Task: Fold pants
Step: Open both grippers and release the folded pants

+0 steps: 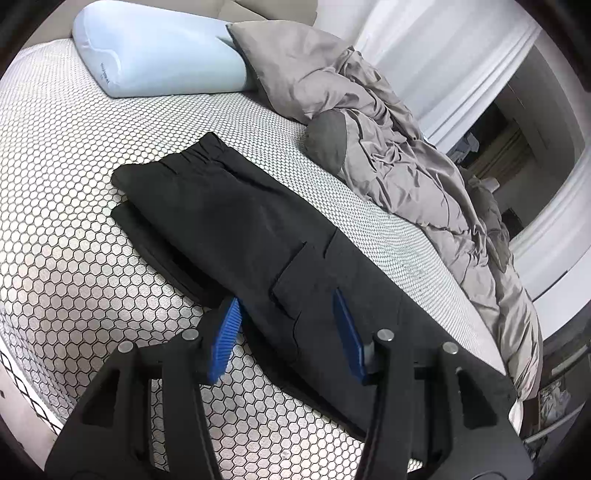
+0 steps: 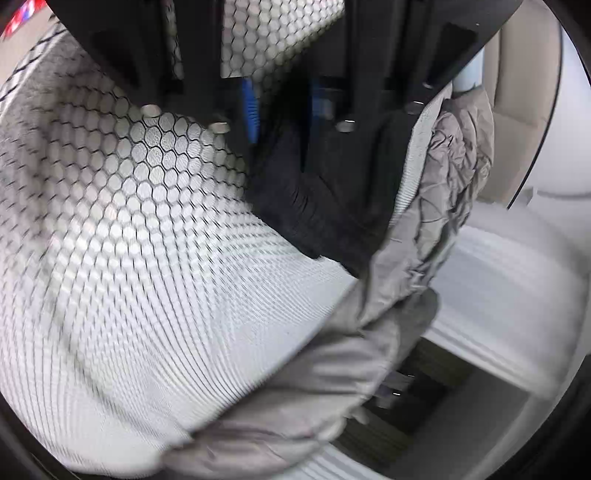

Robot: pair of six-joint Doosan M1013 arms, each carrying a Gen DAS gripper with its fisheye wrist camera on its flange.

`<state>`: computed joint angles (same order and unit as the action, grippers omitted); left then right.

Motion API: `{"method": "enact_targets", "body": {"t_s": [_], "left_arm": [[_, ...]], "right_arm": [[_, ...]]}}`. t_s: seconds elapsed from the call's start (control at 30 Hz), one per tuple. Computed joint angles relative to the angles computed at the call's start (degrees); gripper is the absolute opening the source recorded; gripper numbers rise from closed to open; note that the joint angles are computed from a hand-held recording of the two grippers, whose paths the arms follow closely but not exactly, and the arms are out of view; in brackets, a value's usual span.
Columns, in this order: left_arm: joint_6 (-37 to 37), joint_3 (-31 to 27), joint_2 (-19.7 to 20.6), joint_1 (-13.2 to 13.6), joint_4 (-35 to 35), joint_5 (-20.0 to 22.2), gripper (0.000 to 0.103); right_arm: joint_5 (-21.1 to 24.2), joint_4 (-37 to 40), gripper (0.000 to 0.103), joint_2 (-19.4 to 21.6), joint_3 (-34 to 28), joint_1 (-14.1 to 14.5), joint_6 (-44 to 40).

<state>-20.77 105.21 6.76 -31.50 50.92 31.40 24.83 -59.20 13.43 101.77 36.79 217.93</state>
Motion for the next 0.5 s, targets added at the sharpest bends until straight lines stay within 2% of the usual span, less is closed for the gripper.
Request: {"method": "enact_targets", "body": {"t_s": [0.07, 0.13, 0.17, 0.2, 0.23, 0.27, 0.3, 0.33, 0.37, 0.43, 0.47, 0.5], "left_arm": [[0.1, 0.2, -0.2, -0.1, -0.3, 0.8, 0.046], [0.3, 0.0, 0.1, 0.2, -0.7, 1.7, 0.046], [0.1, 0.2, -0.1, 0.2, -0.9, 2.3, 0.046], [-1.3, 0.5, -0.4, 0.1, -0.2, 2.9, 0.046], [-2.0, 0.6, -0.4, 0.2, 0.3, 3.1, 0.046], [-2.7, 0.7, -0.6, 0.1, 1.2, 3.9, 0.046], [-3.3, 0.7, -0.8, -0.3, 2.7, 5.0, 0.049], [-3.5, 0.7, -0.9, -0.6, 3.6, 5.5, 0.057], [-3.2, 0.6, -0.9, -0.8, 4.4, 5.3, 0.061], [-1.4, 0.6, -0.7, -0.7, 5.2, 1.3, 0.066], [0.9, 0.2, -0.3, -0.7, 4.2, -0.1, 0.068], [4.0, -0.5, 0.3, -0.7, 2.6, -1.5, 0.076]], "right_arm": [[4.2, 2.4, 0.016, -0.5, -0.3, 1.1, -4.0], [10.8, 13.8, 0.026, 1.3, -2.5, 0.7, -14.8], [10.5, 16.6, 0.026, 1.3, -2.5, 0.1, -16.5], [9.5, 16.4, 0.027, 1.0, -2.0, 0.0, -15.2], [10.8, 13.2, 0.037, 0.7, -2.0, 0.6, -12.1], [13.4, 10.8, 0.044, 0.5, -2.3, 1.3, -10.3], [17.6, 6.9, 0.055, 0.6, -3.0, 2.3, -7.6], [20.5, 3.0, 0.056, 0.5, -3.2, 3.3, -5.3], [20.5, 1.0, 0.056, 0.1, -3.1, 3.5, -4.7], [16.5, -1.2, 0.058, -0.4, -2.7, 3.1, -6.0], [15.4, 0.3, 0.06, -0.1, -3.4, 2.6, -9.3], [14.9, 2.6, 0.066, 0.6, -4.7, 2.2, -13.2]]}}
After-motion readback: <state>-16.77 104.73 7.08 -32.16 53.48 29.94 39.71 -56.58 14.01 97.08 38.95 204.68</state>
